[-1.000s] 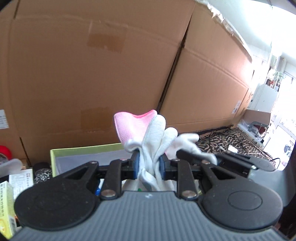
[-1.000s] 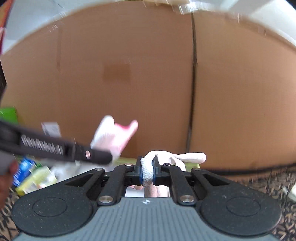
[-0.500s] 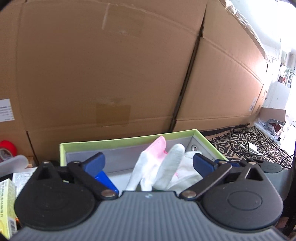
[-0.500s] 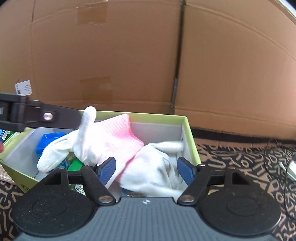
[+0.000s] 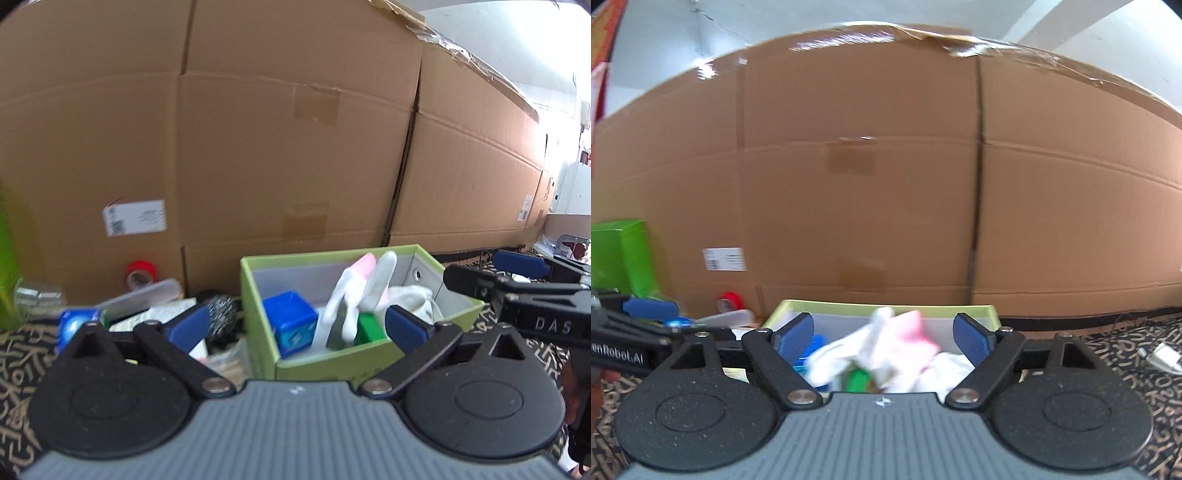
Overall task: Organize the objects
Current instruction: 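Carry both gloves into the lime-green shoebox and open both tools, then grasp the blue medicine box with the left tool while the right tool grasps the yellow box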
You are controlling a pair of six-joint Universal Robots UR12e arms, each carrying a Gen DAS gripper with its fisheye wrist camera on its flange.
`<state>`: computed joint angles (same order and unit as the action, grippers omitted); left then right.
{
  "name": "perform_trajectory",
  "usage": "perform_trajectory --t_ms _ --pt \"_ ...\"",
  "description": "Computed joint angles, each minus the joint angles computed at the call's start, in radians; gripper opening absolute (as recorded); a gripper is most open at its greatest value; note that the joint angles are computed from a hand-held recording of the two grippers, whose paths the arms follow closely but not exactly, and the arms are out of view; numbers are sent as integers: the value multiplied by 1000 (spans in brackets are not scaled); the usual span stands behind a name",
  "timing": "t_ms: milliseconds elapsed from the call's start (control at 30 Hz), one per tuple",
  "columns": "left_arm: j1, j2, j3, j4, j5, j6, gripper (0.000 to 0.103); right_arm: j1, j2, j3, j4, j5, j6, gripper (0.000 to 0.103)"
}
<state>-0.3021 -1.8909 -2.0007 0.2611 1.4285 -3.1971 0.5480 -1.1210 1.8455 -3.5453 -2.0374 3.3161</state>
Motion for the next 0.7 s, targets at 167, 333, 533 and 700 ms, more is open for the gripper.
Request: perform_trajectory --t_ms 167,333,533,700 --pt "38 48 -91 13 39 -45 103 37 10 6 -18 51 23 86" --pt "85 70 -147 -25 70 -85 103 72 50 -21 18 96 10 86" --pt "121 48 -144 -54 189 -137 103 86 101 -80 84 195 14 86" --pt "146 2 -81 -121 214 -171 103 97 124 -116 108 217 -14 86"
